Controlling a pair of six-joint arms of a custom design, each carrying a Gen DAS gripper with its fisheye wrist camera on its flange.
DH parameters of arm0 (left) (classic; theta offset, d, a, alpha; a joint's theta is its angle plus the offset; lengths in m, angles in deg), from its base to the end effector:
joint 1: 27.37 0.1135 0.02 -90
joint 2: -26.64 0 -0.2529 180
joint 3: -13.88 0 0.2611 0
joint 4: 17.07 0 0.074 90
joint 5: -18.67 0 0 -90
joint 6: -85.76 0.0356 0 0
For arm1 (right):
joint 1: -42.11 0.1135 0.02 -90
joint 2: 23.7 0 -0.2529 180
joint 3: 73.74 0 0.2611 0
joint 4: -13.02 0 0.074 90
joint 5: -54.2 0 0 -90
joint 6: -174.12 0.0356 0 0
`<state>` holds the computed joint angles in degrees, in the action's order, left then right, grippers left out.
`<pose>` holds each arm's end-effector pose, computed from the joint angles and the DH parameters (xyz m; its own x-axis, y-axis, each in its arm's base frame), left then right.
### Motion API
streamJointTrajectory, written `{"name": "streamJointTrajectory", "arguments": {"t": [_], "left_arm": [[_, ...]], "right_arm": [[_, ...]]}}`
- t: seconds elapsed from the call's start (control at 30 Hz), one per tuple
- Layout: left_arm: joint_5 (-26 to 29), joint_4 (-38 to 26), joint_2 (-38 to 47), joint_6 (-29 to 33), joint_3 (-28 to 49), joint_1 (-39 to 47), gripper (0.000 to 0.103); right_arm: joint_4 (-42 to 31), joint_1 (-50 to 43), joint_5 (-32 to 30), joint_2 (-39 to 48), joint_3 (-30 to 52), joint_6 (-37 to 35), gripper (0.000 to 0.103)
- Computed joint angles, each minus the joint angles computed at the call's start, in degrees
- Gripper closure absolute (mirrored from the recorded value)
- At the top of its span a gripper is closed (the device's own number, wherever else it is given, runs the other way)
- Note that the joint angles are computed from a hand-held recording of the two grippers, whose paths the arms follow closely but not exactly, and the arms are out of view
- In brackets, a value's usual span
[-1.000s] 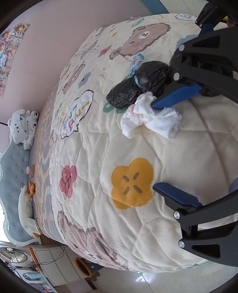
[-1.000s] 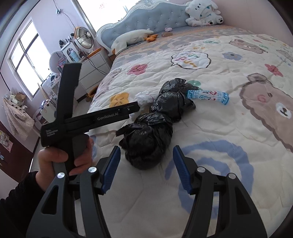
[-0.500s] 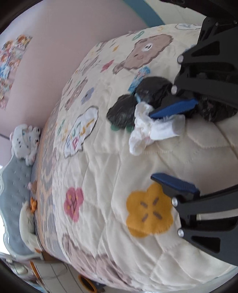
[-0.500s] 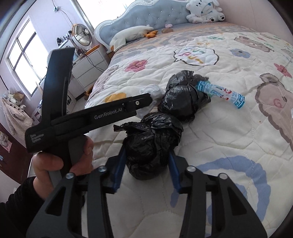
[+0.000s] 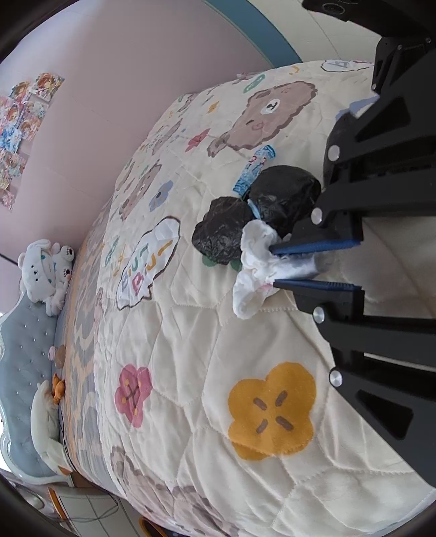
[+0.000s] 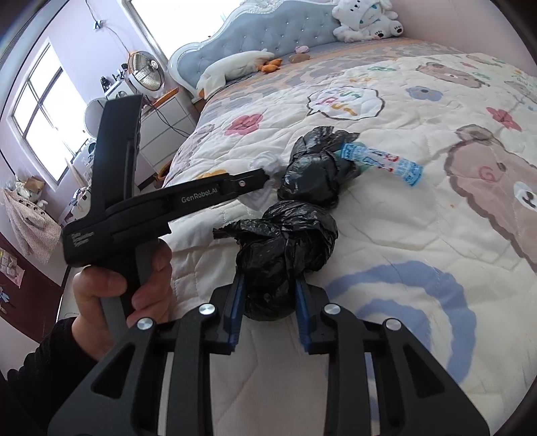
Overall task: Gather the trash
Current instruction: 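Grasp the white tissue with the left tool while the right tool grasps a black bag, then carry the white tissue and black bag in both tools over the bin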
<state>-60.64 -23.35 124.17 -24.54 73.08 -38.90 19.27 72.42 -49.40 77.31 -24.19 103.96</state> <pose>0.3275 -0.0735 0.1258 -0.7584 -0.1932 -0.6225 0.0668 0.9270 -0.3692 0.2612 0.1624 0.0804 -0.7913 -0.0805 -0.6061 -0.3880 0.8322 0.3961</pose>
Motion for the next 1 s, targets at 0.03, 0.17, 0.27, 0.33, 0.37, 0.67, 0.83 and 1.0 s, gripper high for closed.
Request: {"name": "streamJointTrajectory", "arguments": {"t": [0.03,0.17,0.27,0.33,0.37,0.67,0.83,1.0], "left_arm": [[-0.4,0.0,-0.6,-0.2,-0.4,-0.1,0.09],[-2.7,-0.7,-3.8,-0.2,-2.2,-0.5,0.091],[-3.0,-1.3,-6.8,-0.6,-4.1,0.0,0.092],[-2.9,-1.8,-9.1,-1.0,-5.3,0.5,0.092],[-3.2,-2.2,-10.8,-1.0,-6.1,0.6,0.092],[-6.3,-8.6,-27.6,-2.4,-13.5,-0.2,0.092],[-10.8,-14.7,-38.9,-3.9,-16.8,-3.7,0.092],[-18.0,-22.3,-49.7,-7.2,-18.6,-10.6,0.092]], "right_arm": [[0.0,-0.1,0.0,-1.1,-0.9,0.1,0.077],[-0.6,-0.9,0.1,-8.1,-5.7,0.0,0.077],[-2.0,-1.5,-0.1,-13.0,-8.2,0.1,0.077],[-3.6,-1.7,0.0,-16.7,-9.9,0.1,0.077],[-4.2,-1.8,-0.1,-18.1,-10.6,0.2,0.077],[-14.2,-1.7,1.1,-36.4,-15.9,-0.4,0.077],[-24.4,-2.4,2.1,-50.9,-18.6,-1.5,0.077],[-37.6,-3.8,2.4,-66.9,-20.0,-3.1,0.077]]}}
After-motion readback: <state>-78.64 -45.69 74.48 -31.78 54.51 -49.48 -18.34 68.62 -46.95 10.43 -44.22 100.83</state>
